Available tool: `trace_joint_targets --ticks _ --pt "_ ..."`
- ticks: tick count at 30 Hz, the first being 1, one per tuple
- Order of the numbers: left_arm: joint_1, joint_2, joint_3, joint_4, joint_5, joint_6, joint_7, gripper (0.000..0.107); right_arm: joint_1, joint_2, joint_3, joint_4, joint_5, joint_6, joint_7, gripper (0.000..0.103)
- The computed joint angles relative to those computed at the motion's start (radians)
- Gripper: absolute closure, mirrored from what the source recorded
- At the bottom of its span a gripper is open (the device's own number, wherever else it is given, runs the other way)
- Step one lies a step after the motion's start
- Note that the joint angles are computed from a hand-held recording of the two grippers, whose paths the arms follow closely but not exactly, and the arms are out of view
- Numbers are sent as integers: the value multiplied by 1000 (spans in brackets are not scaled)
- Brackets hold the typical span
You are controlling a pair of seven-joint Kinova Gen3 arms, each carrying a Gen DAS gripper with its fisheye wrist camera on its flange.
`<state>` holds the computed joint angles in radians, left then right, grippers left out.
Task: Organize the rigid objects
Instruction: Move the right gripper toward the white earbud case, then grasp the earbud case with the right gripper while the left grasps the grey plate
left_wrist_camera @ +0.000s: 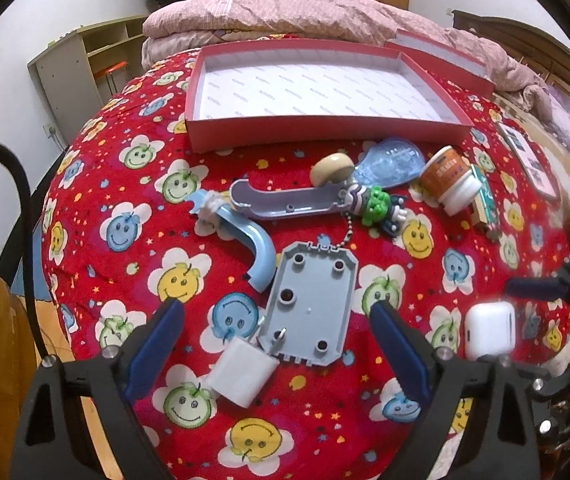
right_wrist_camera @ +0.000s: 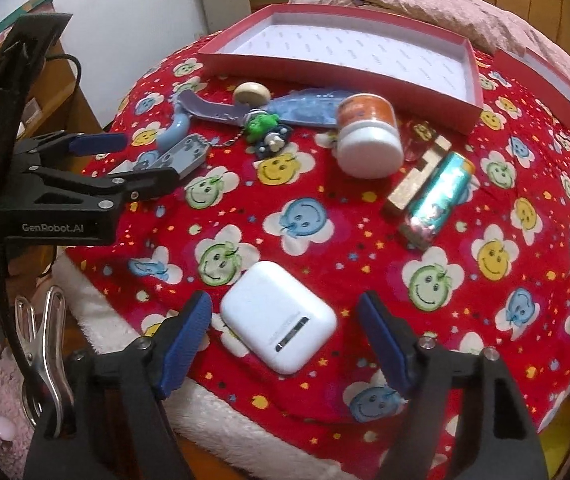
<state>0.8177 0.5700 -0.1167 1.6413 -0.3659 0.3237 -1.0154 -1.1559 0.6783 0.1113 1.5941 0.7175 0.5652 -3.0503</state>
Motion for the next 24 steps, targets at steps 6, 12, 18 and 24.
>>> trace_joint_targets --ticks 6,12,18,24 --pt "-7 -3 10 5 0 1 -9 12 5 10 -13 -24 -6 24 25 25" --pt "-6 0 10 3 4 0 -12 17 10 15 -16 -28 -16 23 36 26" --pt "-39 12 54 -10 29 6 -51 28 18 41 -31 -68 -40 62 85 33" --pt "0 37 18 -29 20 5 -52 38 6 57 -21 -91 -36 91 93 41"
